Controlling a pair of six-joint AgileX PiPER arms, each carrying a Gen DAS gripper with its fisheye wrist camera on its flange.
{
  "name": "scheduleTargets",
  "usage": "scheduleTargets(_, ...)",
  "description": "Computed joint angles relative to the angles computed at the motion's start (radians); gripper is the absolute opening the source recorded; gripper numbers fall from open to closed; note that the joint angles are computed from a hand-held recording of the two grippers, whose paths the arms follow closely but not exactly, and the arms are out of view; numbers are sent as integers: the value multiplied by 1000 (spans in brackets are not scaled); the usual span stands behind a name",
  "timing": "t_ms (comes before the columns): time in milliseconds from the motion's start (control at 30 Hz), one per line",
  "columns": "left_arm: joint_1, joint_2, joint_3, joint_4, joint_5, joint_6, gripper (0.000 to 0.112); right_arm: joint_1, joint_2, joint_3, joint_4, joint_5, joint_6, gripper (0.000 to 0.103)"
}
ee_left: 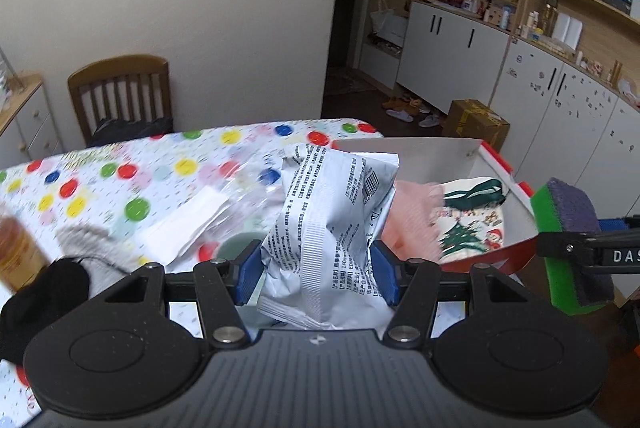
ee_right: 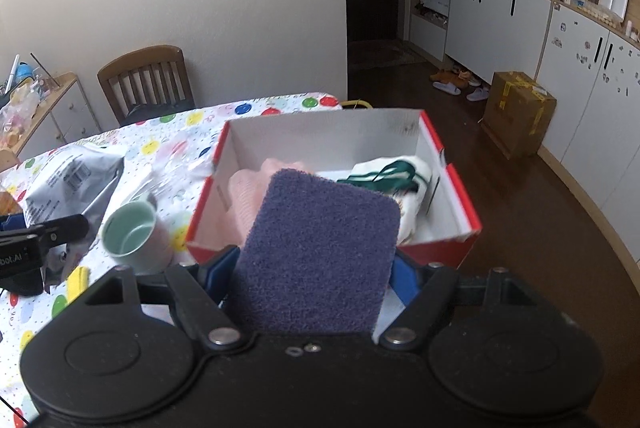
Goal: Organize soft objects
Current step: 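Lower the packet and sponge into the red box and open both tools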
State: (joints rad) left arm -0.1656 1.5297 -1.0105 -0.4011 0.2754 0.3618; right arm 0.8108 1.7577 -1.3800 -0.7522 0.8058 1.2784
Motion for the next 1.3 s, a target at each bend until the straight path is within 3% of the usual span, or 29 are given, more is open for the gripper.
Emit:
scheduleTargets(300, -164, 137, -162, 487, 7, -526, 57, -148, -21, 16, 47, -100, -152, 77)
scheduleTargets(500, -222, 242, -298, 606, 65, -666, 57, -245, 13, -5, 81, -191, -291, 77)
scheduleTargets(933, -301, 488, -624, 685, 224, -769, 57, -393, 164, -164, 364, -254, -668, 77)
scheduleTargets(1300, -323, 667, -861, 689, 367, -779, 57, -422, 267, -245, 490, -215, -890, 77)
